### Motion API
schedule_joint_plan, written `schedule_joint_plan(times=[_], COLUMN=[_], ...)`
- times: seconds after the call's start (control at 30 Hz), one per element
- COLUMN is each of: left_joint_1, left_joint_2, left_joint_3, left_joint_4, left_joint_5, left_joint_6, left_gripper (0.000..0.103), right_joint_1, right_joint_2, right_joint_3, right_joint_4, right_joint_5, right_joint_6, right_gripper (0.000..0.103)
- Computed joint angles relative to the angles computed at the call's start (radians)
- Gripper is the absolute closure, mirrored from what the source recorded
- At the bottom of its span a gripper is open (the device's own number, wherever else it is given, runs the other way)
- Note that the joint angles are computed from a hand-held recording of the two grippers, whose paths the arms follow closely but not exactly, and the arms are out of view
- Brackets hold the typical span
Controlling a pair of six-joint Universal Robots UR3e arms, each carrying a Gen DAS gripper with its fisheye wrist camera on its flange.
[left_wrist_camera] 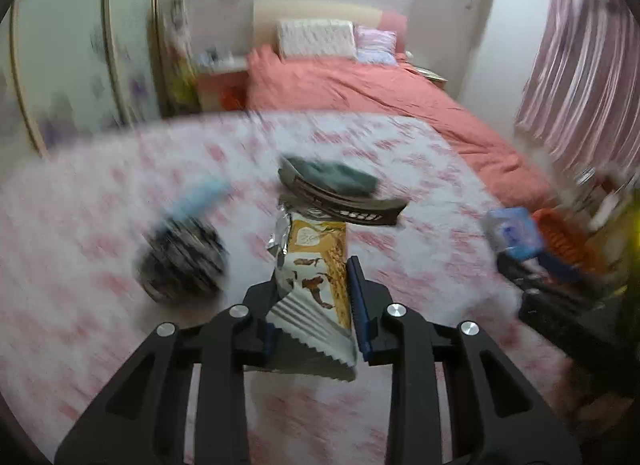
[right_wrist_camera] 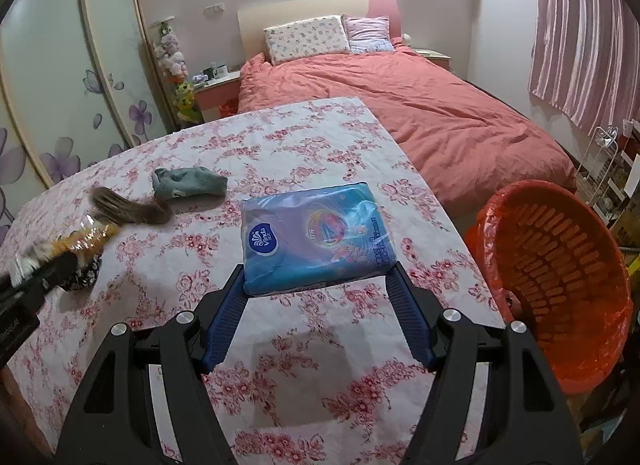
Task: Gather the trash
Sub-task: 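Carry tissue pack and snack bag over the orange basket and open both tools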
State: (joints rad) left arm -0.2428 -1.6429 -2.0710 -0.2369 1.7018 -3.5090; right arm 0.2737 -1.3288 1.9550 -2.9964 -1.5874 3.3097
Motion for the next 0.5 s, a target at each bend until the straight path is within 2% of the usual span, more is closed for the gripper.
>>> schedule_joint_plan(times=[0.13, 0.2, 0.5], left_joint_1=[-0.037, -0.087, -0.203], left_joint_2=[0.032, 0.014, -0.018], left_joint_3=[0.011, 0.056, 0.188], left_joint_4=[0.030, 0.023, 0.003], left_joint_5=[0.032, 0.107, 0.178], left_joint_6=[0.004, 0.018, 0.017], left_gripper=[0.074, 0.074, 0.074], right_joint_1=[-0.009, -0.018, -0.111], right_joint_2=[-0.025, -0.041, -0.207], right_joint_3=[0.019, 0.031, 0.142], right_joint_4=[-0.005, -0.008, -0.044], right_joint_5=[-0.004, 0.000, 0.059], right_joint_6=[-0.002, -0.003, -0.033], right_gripper=[0.034, 0.034, 0.034])
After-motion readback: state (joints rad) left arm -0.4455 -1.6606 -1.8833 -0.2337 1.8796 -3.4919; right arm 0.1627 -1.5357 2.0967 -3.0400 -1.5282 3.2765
